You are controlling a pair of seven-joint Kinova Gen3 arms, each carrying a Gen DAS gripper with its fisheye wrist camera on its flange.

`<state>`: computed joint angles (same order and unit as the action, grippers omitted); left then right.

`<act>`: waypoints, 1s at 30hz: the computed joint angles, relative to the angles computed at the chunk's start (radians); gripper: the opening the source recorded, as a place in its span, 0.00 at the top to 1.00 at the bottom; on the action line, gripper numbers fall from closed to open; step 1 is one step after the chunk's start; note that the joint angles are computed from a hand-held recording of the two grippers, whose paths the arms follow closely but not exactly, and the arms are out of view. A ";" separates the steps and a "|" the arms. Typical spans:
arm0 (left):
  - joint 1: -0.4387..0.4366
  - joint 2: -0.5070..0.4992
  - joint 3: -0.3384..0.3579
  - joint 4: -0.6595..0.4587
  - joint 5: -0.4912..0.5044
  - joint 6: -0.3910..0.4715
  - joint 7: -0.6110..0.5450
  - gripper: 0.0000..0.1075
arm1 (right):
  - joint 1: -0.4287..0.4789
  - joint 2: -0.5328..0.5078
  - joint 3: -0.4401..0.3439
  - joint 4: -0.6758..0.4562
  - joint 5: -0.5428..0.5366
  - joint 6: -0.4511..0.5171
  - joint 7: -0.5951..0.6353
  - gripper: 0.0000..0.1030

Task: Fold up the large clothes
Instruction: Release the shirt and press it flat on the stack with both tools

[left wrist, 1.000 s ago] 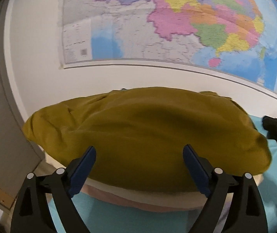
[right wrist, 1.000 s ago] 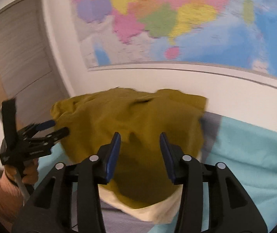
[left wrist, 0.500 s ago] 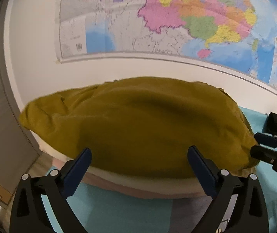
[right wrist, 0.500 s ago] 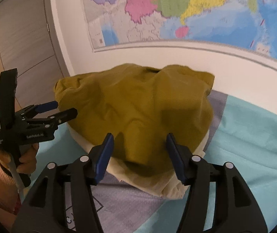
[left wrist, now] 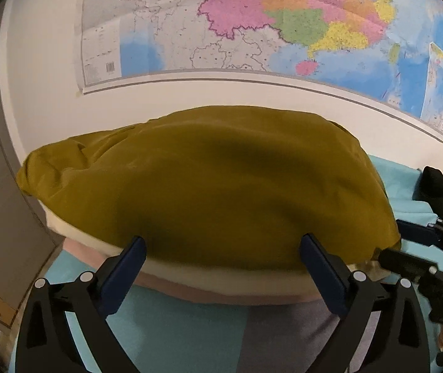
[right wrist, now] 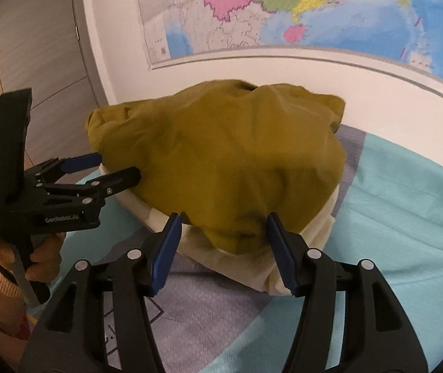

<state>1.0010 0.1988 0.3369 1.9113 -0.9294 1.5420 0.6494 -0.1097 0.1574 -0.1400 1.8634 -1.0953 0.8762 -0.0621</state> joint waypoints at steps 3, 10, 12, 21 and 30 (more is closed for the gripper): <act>0.028 0.015 0.008 -0.026 -0.001 0.045 0.009 0.11 | 0.017 -0.013 0.008 0.010 -0.020 0.029 0.014 0.43; 0.114 0.068 0.006 -0.120 0.015 0.175 0.056 0.11 | 0.033 -0.073 0.039 0.074 -0.068 0.068 0.080 0.19; 0.137 0.086 0.001 -0.144 0.027 0.208 0.076 0.11 | 0.033 -0.098 0.055 0.104 -0.088 0.068 0.093 0.11; 0.216 0.147 -0.024 -0.224 0.087 0.274 0.148 0.11 | 0.028 -0.157 0.107 0.186 -0.096 0.092 0.151 0.06; 0.274 0.158 -0.022 -0.240 0.091 0.232 0.197 0.11 | 0.046 -0.201 0.152 0.237 -0.091 0.133 0.190 0.06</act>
